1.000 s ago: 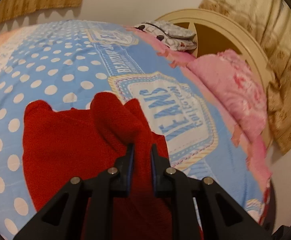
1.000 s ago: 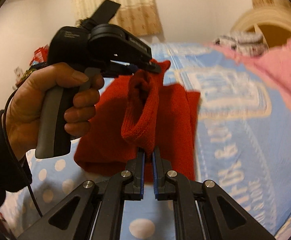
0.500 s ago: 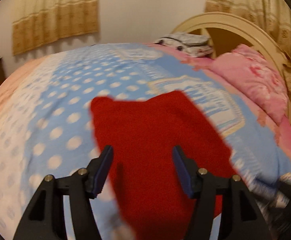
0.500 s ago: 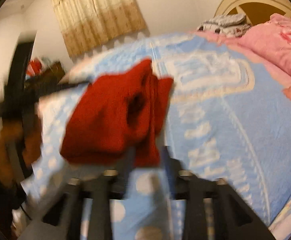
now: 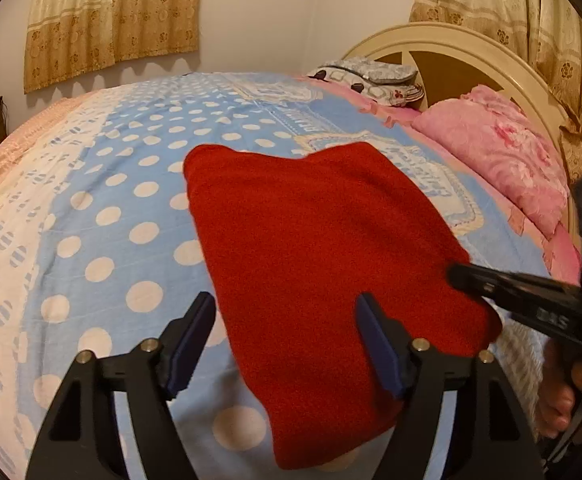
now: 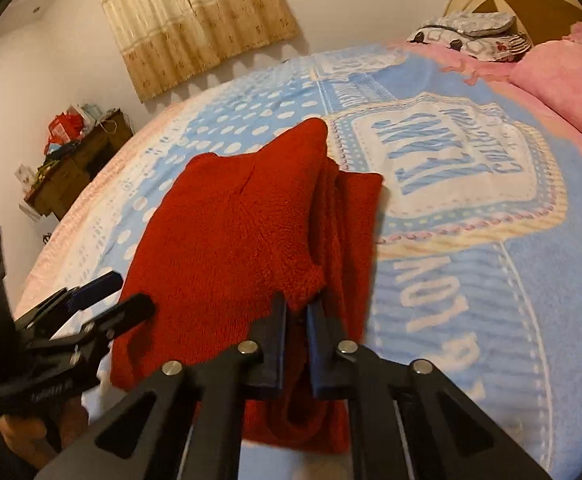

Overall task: Fold small clothes
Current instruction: 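Lay the folded side down and open both grippers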

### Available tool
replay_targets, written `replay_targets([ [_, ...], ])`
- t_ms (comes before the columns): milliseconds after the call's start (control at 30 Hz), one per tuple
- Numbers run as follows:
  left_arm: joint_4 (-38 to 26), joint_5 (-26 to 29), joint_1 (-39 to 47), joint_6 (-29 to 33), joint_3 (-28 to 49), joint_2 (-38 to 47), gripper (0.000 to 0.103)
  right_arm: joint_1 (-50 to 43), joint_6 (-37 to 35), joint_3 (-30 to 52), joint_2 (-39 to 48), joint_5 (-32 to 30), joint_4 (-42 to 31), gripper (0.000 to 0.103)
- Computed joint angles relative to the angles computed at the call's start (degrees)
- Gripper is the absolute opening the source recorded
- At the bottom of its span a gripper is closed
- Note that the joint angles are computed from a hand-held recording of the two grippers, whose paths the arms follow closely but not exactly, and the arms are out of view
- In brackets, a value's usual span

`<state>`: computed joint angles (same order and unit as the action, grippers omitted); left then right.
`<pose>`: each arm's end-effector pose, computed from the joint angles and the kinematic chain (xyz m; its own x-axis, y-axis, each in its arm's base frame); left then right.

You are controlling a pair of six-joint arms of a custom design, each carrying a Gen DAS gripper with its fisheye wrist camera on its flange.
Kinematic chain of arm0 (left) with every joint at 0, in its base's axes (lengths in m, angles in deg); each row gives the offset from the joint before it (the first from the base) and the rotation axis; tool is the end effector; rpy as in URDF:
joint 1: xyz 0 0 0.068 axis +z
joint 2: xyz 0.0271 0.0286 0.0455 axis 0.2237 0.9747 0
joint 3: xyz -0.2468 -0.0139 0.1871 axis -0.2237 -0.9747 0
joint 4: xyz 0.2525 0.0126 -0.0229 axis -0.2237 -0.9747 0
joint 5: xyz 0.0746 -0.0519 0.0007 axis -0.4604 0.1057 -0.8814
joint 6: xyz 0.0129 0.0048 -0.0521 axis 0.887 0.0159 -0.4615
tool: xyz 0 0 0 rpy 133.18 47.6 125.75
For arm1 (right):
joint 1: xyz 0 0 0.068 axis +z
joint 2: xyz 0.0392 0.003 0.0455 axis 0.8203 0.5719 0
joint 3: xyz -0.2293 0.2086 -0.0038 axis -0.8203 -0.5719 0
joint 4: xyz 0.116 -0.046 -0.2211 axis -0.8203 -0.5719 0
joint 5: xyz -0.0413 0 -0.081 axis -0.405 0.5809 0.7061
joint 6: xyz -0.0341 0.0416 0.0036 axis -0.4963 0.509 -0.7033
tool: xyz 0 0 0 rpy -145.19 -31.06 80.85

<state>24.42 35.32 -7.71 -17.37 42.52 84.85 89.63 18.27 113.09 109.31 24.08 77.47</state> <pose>0.3914 -0.1622 0.1091 -0.5668 0.3800 -0.7310 0.6835 0.7123 -0.1597 0.2548 0.1531 0.1020 -0.5745 0.4604 -0.6767 0.4086 0.8777 0.2503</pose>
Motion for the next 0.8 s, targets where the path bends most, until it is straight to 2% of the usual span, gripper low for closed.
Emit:
replay_targets([
  [100,-0.4,0.6,0.0,-0.2,0.5,0.7,0.077,3.2,4.8,-0.9,-1.2,5.8,-5.9,0.005],
  [133,-0.3,0.8,-0.1,-0.3,0.4,0.9,0.079,3.3,6.1,-1.4,-1.1,6.1,-6.2,0.005],
  [233,0.8,-0.1,-0.8,-0.4,-0.1,1.7,0.086,0.6,4.3,-4.0,0.8,2.0,0.3,0.005],
  [333,1.3,-0.5,-1.1,-0.5,-0.3,2.9,0.086,0.0,1.8,-3.8,0.7,1.1,1.3,0.007],
  [367,1.5,0.0,-0.9,-0.7,-0.5,2.9,0.086,0.0,1.1,-3.5,-0.1,1.6,0.4,0.013],
  [400,2.0,0.4,-0.7,-0.8,-0.9,2.7,0.086,0.0,0.8,-2.9,-0.9,2.5,-1.7,0.031],
  [467,2.4,0.3,-0.8,-1.0,-1.0,2.8,0.089,-0.8,-0.3,-3.3,-2.5,3.5,-1.4,0.049],
  [500,2.2,-0.1,-1.1,-1.0,-0.9,3.1,0.089,-2.5,-1.7,-3.9,-3.6,2.6,0.6,0.05],
  [600,2.7,-1.2,-2.0,0.3,-1.5,2.9,0.091,-6.2,-5.4,-1.4,-4.8,0.5,-0.6,0.05],
  [767,3.3,-1.8,-2.4,0.9,-2.2,2.8,0.096,-17.2,-7.1,4.9,0.5,-14.7,-0.8,0.049],
  [800,3.0,-1.6,-2.2,0.8,-2.0,2.8,0.097,-19.0,-7.4,6.1,2.4,-17.9,-0.4,0.039],
])
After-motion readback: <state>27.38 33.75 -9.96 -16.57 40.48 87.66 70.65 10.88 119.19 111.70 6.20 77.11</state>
